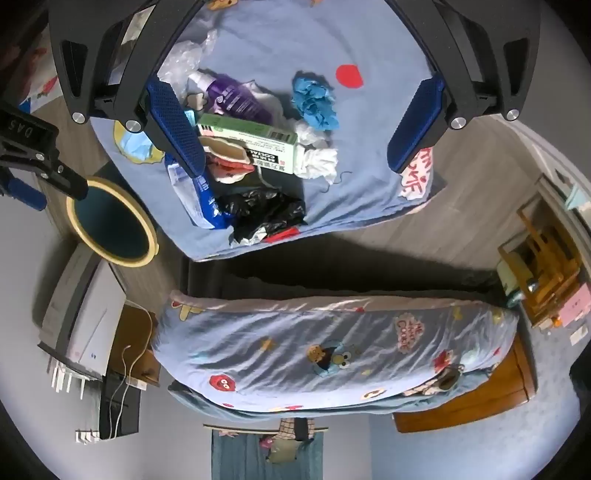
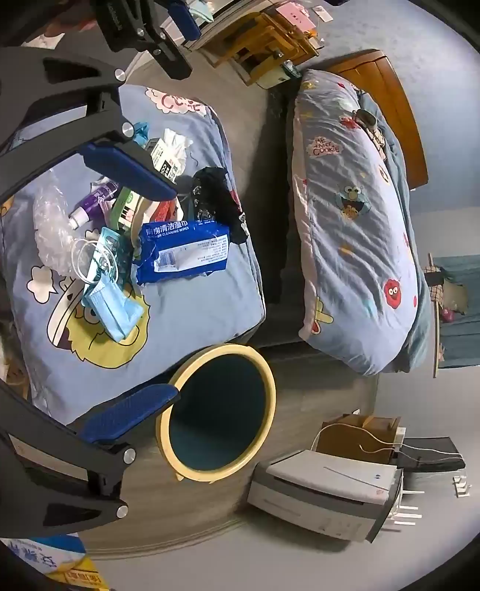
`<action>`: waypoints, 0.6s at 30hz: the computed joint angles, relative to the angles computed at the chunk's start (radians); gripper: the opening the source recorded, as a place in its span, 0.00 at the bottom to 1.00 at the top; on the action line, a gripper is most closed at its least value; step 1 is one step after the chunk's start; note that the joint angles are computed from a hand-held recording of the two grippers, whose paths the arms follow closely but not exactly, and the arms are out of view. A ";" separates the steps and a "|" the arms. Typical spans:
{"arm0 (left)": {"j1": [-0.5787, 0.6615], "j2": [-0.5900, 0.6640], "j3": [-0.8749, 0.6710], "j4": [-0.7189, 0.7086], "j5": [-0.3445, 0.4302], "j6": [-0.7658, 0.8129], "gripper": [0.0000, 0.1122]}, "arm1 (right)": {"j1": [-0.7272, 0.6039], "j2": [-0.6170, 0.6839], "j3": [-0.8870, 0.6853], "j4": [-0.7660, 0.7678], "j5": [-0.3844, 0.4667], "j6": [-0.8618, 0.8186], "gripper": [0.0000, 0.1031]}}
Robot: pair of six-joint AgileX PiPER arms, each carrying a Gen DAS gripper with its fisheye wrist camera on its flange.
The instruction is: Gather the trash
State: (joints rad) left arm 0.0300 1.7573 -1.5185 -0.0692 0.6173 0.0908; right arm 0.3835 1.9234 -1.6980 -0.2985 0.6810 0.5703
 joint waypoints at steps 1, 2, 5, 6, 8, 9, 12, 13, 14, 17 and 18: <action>-0.001 0.000 -0.002 0.016 0.002 -0.018 0.87 | 0.001 0.000 -0.002 0.003 0.003 0.003 0.95; -0.019 0.002 -0.003 0.072 0.004 -0.035 0.87 | 0.008 0.002 -0.004 -0.020 0.007 0.006 0.95; -0.022 0.002 -0.005 0.081 0.008 -0.046 0.87 | 0.009 0.002 -0.004 -0.026 0.006 0.012 0.95; -0.024 0.001 -0.001 0.082 0.005 -0.048 0.87 | 0.009 0.002 -0.004 -0.028 0.006 0.015 0.95; -0.029 -0.001 0.010 0.091 -0.004 -0.060 0.87 | 0.008 0.004 -0.006 -0.029 0.008 0.017 0.94; -0.029 -0.001 0.013 0.090 -0.006 -0.060 0.87 | 0.001 0.007 -0.010 -0.023 0.008 0.007 0.94; -0.032 -0.002 0.025 0.095 -0.016 -0.067 0.87 | 0.012 0.006 -0.022 -0.031 0.026 0.011 0.95; -0.028 -0.001 0.022 0.087 -0.014 -0.057 0.87 | 0.012 0.006 -0.025 -0.030 0.028 0.007 0.95; -0.029 -0.001 0.023 0.090 -0.016 -0.059 0.87 | 0.010 0.008 -0.028 -0.029 0.030 0.004 0.94; -0.027 -0.001 0.028 0.088 -0.021 -0.056 0.87 | 0.014 0.006 -0.011 -0.044 0.017 0.026 0.94; -0.028 -0.002 0.031 0.089 -0.022 -0.057 0.87 | 0.015 0.007 -0.013 -0.044 0.018 0.026 0.94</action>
